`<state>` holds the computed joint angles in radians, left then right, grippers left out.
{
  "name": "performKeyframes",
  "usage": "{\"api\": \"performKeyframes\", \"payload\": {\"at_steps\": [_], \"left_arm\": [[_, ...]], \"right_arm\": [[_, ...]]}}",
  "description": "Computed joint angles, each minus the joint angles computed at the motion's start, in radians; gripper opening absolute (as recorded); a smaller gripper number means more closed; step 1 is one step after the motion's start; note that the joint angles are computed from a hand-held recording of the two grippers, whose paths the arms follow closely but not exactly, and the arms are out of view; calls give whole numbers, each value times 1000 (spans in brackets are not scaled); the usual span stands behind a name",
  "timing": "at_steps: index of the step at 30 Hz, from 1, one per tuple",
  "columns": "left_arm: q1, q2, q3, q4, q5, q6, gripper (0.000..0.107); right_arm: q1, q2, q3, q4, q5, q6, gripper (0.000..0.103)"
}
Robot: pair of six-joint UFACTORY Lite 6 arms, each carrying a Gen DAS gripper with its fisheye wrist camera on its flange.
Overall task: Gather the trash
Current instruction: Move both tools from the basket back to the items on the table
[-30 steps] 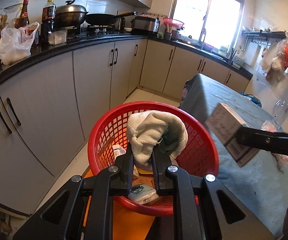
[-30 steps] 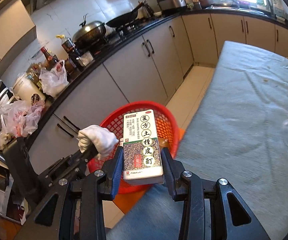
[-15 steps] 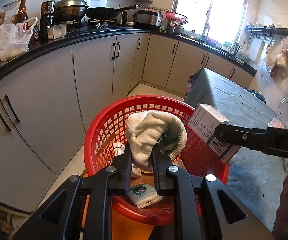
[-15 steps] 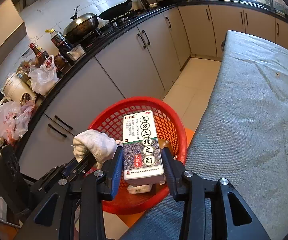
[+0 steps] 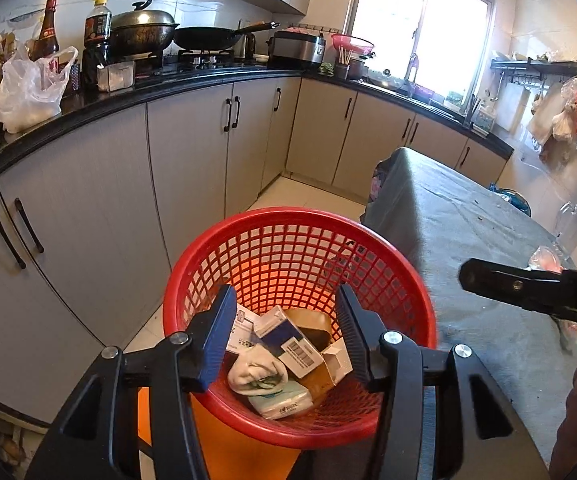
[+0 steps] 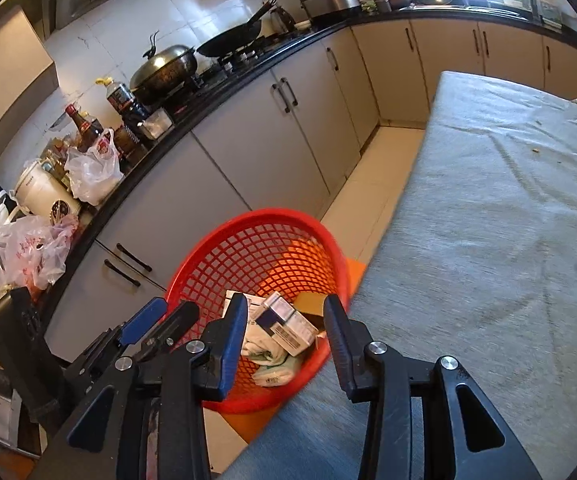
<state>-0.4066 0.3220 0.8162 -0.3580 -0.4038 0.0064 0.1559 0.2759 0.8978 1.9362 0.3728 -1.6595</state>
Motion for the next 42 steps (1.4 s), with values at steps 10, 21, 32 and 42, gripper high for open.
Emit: {"api": "performKeyframes", "payload": {"at_steps": [10, 21, 32, 42], "left_arm": [[-153, -52, 9, -221, 16, 188, 51], [-370, 65, 185, -512, 64, 459, 52], [-562, 230, 421, -909, 78, 886, 53], [-598, 341, 626, -1261, 158, 1272, 57]], "right_arm": [[-233, -265, -260, -93, 118, 10, 43], [-862, -432, -352, -462, 420, 112, 45], [-1170, -42, 29, -597, 331, 239, 56], [-1106, 191, 190, -650, 237, 302, 55]]}}
